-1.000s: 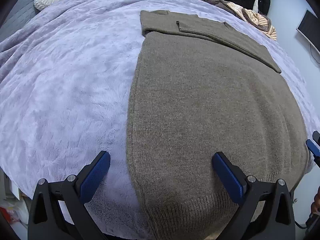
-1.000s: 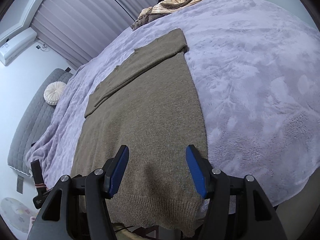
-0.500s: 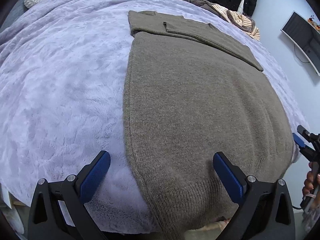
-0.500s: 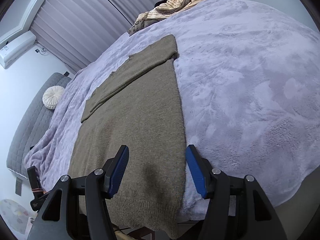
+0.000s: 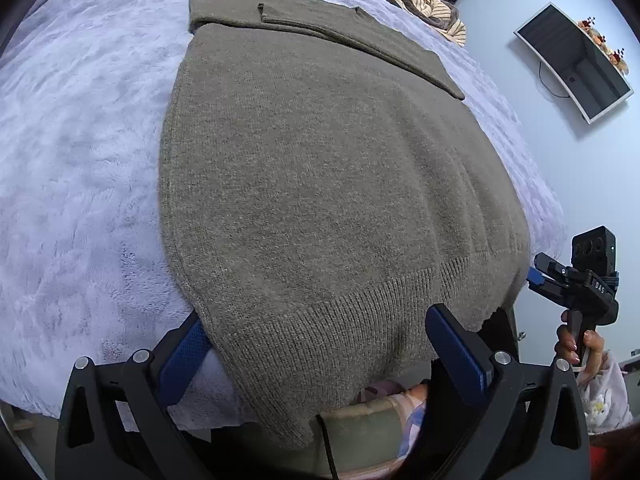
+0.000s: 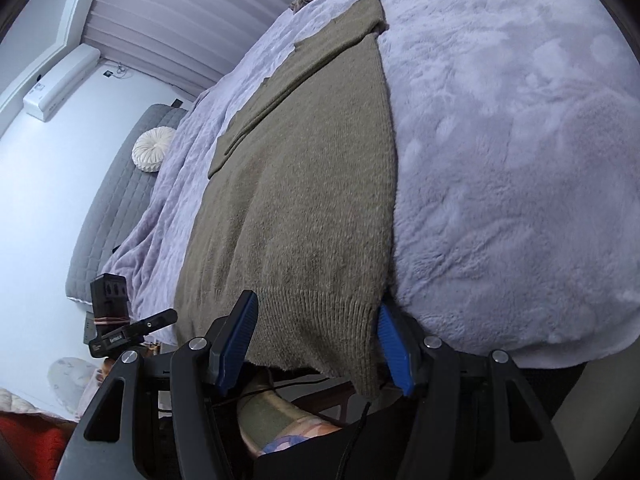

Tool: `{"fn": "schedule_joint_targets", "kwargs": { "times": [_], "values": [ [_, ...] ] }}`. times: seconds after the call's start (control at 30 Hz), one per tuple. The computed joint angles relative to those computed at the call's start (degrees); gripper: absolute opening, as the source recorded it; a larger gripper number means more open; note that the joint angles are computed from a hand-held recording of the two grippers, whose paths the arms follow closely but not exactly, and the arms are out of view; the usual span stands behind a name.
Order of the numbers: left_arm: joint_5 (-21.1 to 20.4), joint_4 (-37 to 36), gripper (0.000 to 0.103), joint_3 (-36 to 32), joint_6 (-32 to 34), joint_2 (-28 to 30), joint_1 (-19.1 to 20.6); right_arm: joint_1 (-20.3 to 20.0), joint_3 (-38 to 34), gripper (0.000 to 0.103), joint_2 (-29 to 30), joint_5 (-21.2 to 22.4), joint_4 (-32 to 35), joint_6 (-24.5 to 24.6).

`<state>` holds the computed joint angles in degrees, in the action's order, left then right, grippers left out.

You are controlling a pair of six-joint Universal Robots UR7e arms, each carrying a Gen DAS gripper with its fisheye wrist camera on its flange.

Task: Fold small clothes
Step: 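Grasp the sweater hem with the left tool while the right tool grasps it too, then lift the hem with both tools, fold it onto the collar, and open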

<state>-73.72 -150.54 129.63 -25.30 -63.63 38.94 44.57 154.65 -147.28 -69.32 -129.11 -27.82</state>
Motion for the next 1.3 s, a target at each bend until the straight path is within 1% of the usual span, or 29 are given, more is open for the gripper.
{"fn": "schedule_joint_targets", "kwargs": {
  "times": [0.03, 0.07, 0.1, 0.13, 0.17, 0.23, 0.27, 0.37, 0.4, 0.47, 0.57, 0.6, 0.67, 0.7, 0.77, 0.83, 0.87, 0.93, 0.97, 1.1, 1.13, 1.17, 1.2, 1.23, 1.3],
  "values": [
    [0.97, 0.84, 0.088, -0.15, -0.02, 0.2, -0.72, -0.31, -0.01, 0.055, 0.32, 1.27, 0.76, -0.36],
    [2.28, 2.22, 0.066, -0.4, 0.14, 0.28, -1.54, -0.38, -0.02, 0.036, 0.53, 2.33, 1.49, -0.97],
    [2.64, 2.8, 0.046, -0.56, 0.42, 0.38, -1.93, -0.45, -0.17, 0.025, 0.61, 3.28, 2.56, -1.6],
    [1.5, 2.62, 0.035, -0.58, 0.97, 0.03, -1.67, -1.67, -0.45, 0.012, 0.23, 5.47, 4.91, -2.92],
    [-0.4, 1.83, 0.016, -0.51, 1.13, -0.39, -1.01, -3.91, -0.94, 0.012, -0.92, 9.05, 9.14, -5.07],
    [-4.53, -0.07, 0.015, -0.47, 0.68, -1.4, 0.45, -6.45, -1.8, 0.012, -2.53, 14.25, 15.11, -8.24],
    [-5.76, -1.42, 0.015, -0.39, 0.43, -1.8, 0.78, -6.85, -2.2, 0.012, -2.76, 16.15, 16.77, -9.06],
    [-8.22, -5.02, 0.015, -0.81, -0.16, -2.32, 1.57, -6.76, -3.41, 0.012, -2.36, 20.51, 19.57, -10.04],
    [-9.2, -6.42, 0.015, -1.28, -0.52, -2.25, 1.96, -5.86, -3.73, 0.011, -1.38, 21.43, 18.71, -9.25],
    [-10.06, -7.81, 0.015, -2.9, -0.58, -1.84, 2.58, -3.38, -4.33, 0.011, 1.44, 22.82, 15.1, -6.56],
    [-9.33, -9.14, 0.015, -6.44, 0.86, -0.39, 2.77, 1.07, -5.27, 0.011, 7.32, 24.06, 6.73, -1.51],
    [-8.97, -9.3, 0.015, -7.64, 1.46, 0.09, 2.92, 3.08, -5.79, 0.011, 10.53, 24.3, 2.19, 1.01],
    [-7.98, -9.68, 0.015, -10.65, 2.34, 1.65, 3.32, 5.5, -7.14, 0.011, 15.49, 24.98, -3.77, 4.31],
    [-7.41, -9.77, 0.015, -12.57, 2.93, 2.65, 3.71, 7.27, -8.11, 0.011, 19.08, 25.13, -8.2, 6.63],
    [-6.84, -9.39, 0.015, -16.65, 3.81, 4.87, 4.71, 9.36, -10.54, 0.011, 23.86, 25.45, -13.02, 9.46],
    [-6.34, -8.75, 0.015, -21.48, 5.18, 7.61, 5.93, 12.37, -14.09, 0.011, 30.74, 25.26, -19.66, 13.51],
    [-5.87, -8.32, 0.015, -24.24, 6.13, 9.3, 6.53, 13.43, -15.86, 0.011, 33.12, 24.97, -21.47, 14.89],
    [-5.04, -6.54, 0.015, -30.34, 8.24, 12.94, 8.1, 15.87, -20.83, 0.011, 40.0, 24.02, -26.2, 18.55],
    [-4.38, -5.39, 0.015, -33.89, 9.15, 15.2, 8.85, 16.93, -23.35, 0.011, 42.7, 23.3, -27.37, 20.2],
    [-1.95, -1.98, 0.015, -47.12, 11.86, 24.79, 12.13, 20.12, -36.12, 0.011, 54.98, 18.72, -28.9, 24.12],
    [-1.12, -1.0, 0.015, -50.21, 12.29, 27.09, 12.89, 20.39, -38.96, 0.011, 57.65, 17.75, -29.18, 25.33],
    [-0.24, 0.09, 0.015, -53.14, 12.57, 29.42, 13.6, 20.51, -41.9, 0.011, 60.67, 16.21, -30.13, 27.64],
    [0.92, 1.52, 0.015, -56.64, 12.82, 32.27, 14.33, 20.03, -43.87, 0.011, 62.47, 15.41, -30.35, 29.25],
    [2.51, 2.37, 0.015, -58.58, 13.07, 33.94, 14.77, 19.89, -46.41, 0.011, 65.16, 13.99, -30.92, 31.38],
    [5.04, 5.59, 0.015, -63.49, 14.07, 37.68, 15.68, 20.28, -50.91, 0.011, 69.43, 9.17, -30.26, 33.43]
  ]
}}
